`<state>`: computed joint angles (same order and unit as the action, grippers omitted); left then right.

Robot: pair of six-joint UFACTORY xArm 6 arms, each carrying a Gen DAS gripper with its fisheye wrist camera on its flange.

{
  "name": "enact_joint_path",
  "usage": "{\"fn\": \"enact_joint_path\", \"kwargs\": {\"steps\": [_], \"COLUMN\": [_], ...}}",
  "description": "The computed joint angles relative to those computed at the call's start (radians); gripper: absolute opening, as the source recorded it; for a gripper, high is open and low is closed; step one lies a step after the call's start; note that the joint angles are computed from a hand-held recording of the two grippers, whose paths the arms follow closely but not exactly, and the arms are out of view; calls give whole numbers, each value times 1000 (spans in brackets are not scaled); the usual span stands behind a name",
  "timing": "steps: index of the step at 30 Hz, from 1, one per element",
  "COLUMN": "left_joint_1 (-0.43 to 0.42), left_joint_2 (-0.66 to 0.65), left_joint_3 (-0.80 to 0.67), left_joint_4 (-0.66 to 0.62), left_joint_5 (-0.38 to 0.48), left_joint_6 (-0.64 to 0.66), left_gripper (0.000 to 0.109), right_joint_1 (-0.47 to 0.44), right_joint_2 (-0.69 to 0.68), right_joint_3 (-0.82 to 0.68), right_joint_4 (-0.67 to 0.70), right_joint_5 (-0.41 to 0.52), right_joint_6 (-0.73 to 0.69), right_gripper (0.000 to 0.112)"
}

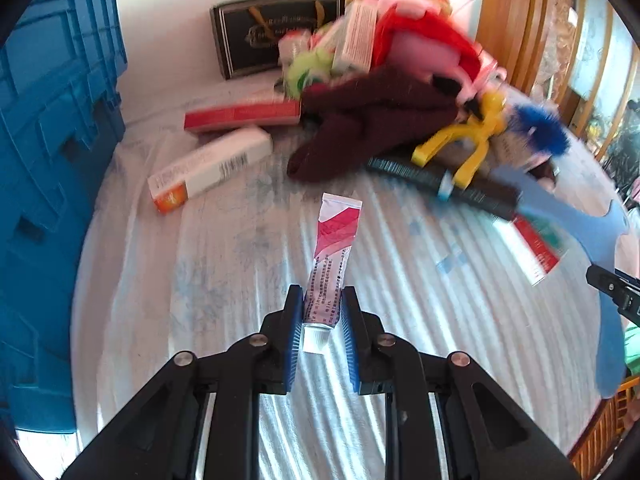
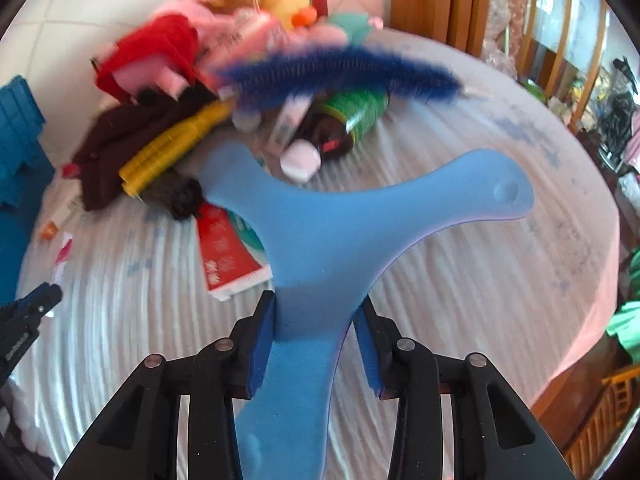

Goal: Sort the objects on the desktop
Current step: 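Lift the tube with the left gripper while the right lifts the blue tri-arm piece, then carry the tube and blue tri-arm piece into the blue crate and release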

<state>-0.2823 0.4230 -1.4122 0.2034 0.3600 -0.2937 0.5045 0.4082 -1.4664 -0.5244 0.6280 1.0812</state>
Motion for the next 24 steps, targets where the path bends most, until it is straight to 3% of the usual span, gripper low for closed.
{"fn": "enact_joint_path", "kwargs": {"steps": [6, 8, 13, 24], "left_joint_1": [-17, -23, -43, -76], "left_joint_2": [-83, -98, -139, -237], "left_joint_3": [16, 4, -9, -27], "left_joint_4": [100, 140, 224, 528], "left_joint_5": [-50, -48, -20, 59], "left_joint_6": [-115, -159, -264, -580], "left_gripper": [19, 19, 19, 19], "right_joint_1": [8, -3, -36, -46], "right_joint_2": [-105, -120, -145, -149], "right_joint_3": [22, 12, 15, -50], "right_joint_4": [-107, -131, -68, -26], "right_joint_5": [-1, -14, -85, -232], "right_joint_6": [25, 15, -98, -289], "right_gripper": [29, 21, 10, 8]}}
